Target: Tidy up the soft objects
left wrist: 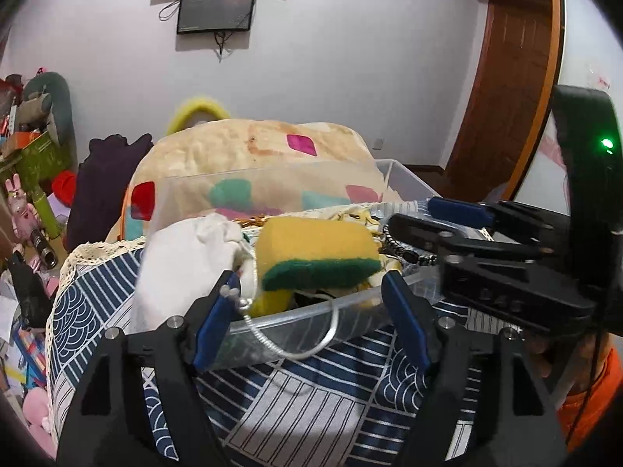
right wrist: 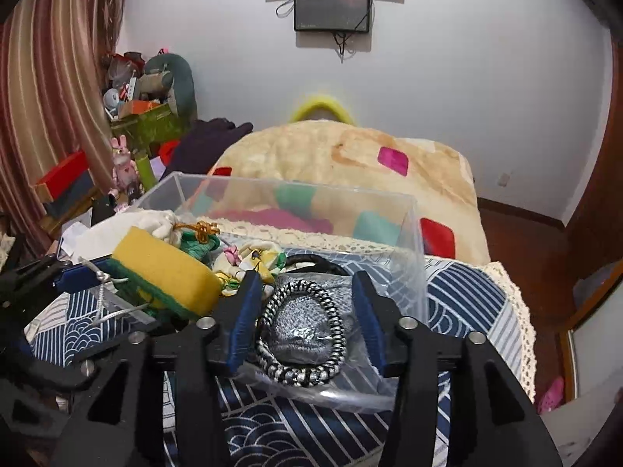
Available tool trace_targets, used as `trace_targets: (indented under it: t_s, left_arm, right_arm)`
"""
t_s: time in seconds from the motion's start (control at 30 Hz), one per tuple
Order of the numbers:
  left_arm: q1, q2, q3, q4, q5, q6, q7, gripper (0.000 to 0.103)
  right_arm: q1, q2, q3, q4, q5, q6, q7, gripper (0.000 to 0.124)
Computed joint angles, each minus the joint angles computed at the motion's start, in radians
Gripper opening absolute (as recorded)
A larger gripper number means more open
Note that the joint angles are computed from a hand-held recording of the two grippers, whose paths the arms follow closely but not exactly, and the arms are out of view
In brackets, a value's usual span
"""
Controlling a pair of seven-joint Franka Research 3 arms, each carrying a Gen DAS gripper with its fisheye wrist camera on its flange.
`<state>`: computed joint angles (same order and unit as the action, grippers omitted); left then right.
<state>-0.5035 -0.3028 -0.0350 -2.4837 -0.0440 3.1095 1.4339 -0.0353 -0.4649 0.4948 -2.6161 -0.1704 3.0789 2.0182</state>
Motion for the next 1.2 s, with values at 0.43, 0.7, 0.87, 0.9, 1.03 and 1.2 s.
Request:
trace_targets:
  t_s: [0.43,0.7,0.87,0.9,1.03,1.2]
  left_arm:
    - [0.113,-0.21,-0.096,-0.135,0.095,0.061,-0.092,0.075]
    - [0.185,-0.394,-0.159,-0.226,0.208,0.111,-0.206,0.076]
    - [0.167,-0.476,-0.131,-0.275,0.254,0.118,-0.266,0.087]
    - [0.167,-0.488,-0.127,-0.284,0.261,0.124,-0.278,0.088]
    - [0.179,-0.548,-0.134,-0.322,0.288,0.124,-0.317,0.088]
    - [0.177,-0.588,-0.139,-0.349,0.313,0.126,-0.348,0.091]
  right_arm:
    - [0.108,-0.218,-0.069,-0.118,0.106,0.042,-0.079,0.047]
    - [0.108,-0.388,-0.009,-0.201,0.195,0.098,-0.072,0.064]
    - [0.097,-0.455,0.047,-0.233,0.237,0.123,-0.048,0.076]
    - [0.095,-0.461,0.057,-0.237,0.24,0.125,-0.045,0.077]
    - [0.085,-0.475,0.095,-0.251,0.251,0.153,-0.029,0.083]
    - [0.081,-0.492,0.121,-0.271,0.269,0.189,-0.01,0.084]
